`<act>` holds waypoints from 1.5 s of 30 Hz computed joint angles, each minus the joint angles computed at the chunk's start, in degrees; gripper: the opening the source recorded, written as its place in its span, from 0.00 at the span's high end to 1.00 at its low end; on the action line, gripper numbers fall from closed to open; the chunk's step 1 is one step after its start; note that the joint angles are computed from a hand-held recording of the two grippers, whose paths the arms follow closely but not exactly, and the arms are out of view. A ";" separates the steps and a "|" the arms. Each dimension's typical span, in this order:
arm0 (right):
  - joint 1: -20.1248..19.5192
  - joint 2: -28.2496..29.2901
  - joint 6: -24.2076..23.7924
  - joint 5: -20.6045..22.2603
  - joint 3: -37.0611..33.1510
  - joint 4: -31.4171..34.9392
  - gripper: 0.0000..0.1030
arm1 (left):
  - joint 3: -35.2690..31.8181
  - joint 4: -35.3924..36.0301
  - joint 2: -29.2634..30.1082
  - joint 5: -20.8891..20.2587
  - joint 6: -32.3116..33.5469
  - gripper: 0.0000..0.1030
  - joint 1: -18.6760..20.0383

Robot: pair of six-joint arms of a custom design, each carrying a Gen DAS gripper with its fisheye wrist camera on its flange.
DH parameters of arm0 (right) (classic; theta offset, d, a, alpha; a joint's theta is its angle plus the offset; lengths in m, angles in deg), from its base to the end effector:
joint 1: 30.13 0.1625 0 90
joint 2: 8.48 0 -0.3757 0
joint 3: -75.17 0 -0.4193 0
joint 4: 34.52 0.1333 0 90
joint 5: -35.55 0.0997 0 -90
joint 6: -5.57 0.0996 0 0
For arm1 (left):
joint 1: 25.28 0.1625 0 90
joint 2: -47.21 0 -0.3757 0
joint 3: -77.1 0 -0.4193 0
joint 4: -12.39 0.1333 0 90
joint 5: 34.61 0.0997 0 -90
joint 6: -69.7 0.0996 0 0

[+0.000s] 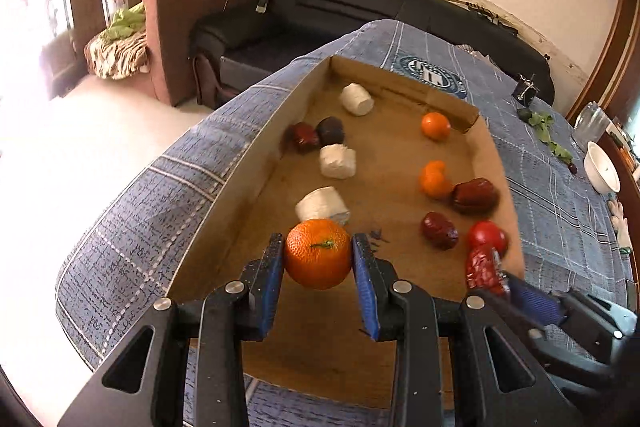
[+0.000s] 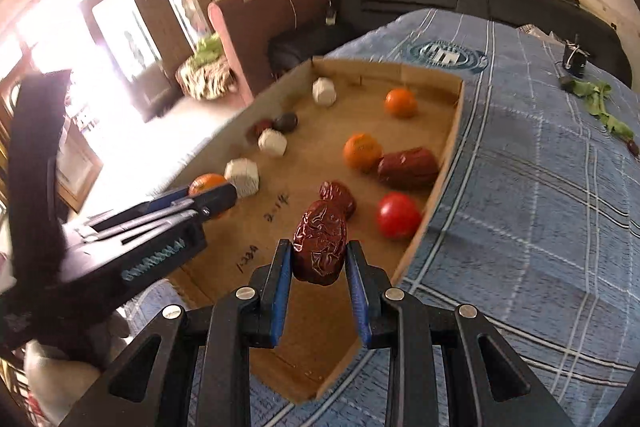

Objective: Organize fruits

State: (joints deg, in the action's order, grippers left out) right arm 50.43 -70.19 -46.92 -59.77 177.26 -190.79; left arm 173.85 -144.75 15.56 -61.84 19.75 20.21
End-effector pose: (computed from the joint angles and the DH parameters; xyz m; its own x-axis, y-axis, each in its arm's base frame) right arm 0.0190 -0.6423 0.1760 -0.7111 -0.5802 0.3972 -0.6840 0.7016 -0.1997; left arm -0.2607 -0.5817 -0.0627 -0.7605 -0.3537 -0.5445 0.1840 0.6868 -0.7031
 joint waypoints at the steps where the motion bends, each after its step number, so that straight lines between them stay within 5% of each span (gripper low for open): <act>1: 0.10 0.59 -0.11 -0.64 -0.29 -0.33 0.71 | 0.16 -0.33 -0.07 -0.17 0.08 0.68 0.18; 10: 1.23 2.34 -2.21 -2.94 0.48 -5.54 0.70 | 1.19 -2.30 -0.59 0.24 0.04 0.60 0.07; 14: 0.69 0.24 -1.88 0.15 1.63 -5.04 0.58 | 2.09 -0.79 -1.33 3.48 -2.04 0.45 -1.47; 19: -1.07 -4.52 -0.91 5.17 5.19 -9.15 0.43 | 2.52 0.99 -1.42 8.11 -3.49 0.40 -4.17; 26: -4.82 -9.20 4.15 7.03 9.19 -18.01 0.36 | 0.09 -0.94 2.33 13.93 -0.29 0.25 -8.36; 30: -5.96 -9.93 4.24 5.86 10.40 -22.45 0.29 | -2.86 10.28 4.20 18.10 -6.54 0.07 -10.43; 33: -6.79 -10.48 4.12 5.76 10.84 -23.40 0.27 | -4.88 18.77 4.84 18.95 -11.39 0.06 -11.00; 45: -8.97 -11.92 4.49 7.09 11.22 -21.88 0.23 | -8.64 25.38 6.55 15.89 -14.98 0.06 -11.25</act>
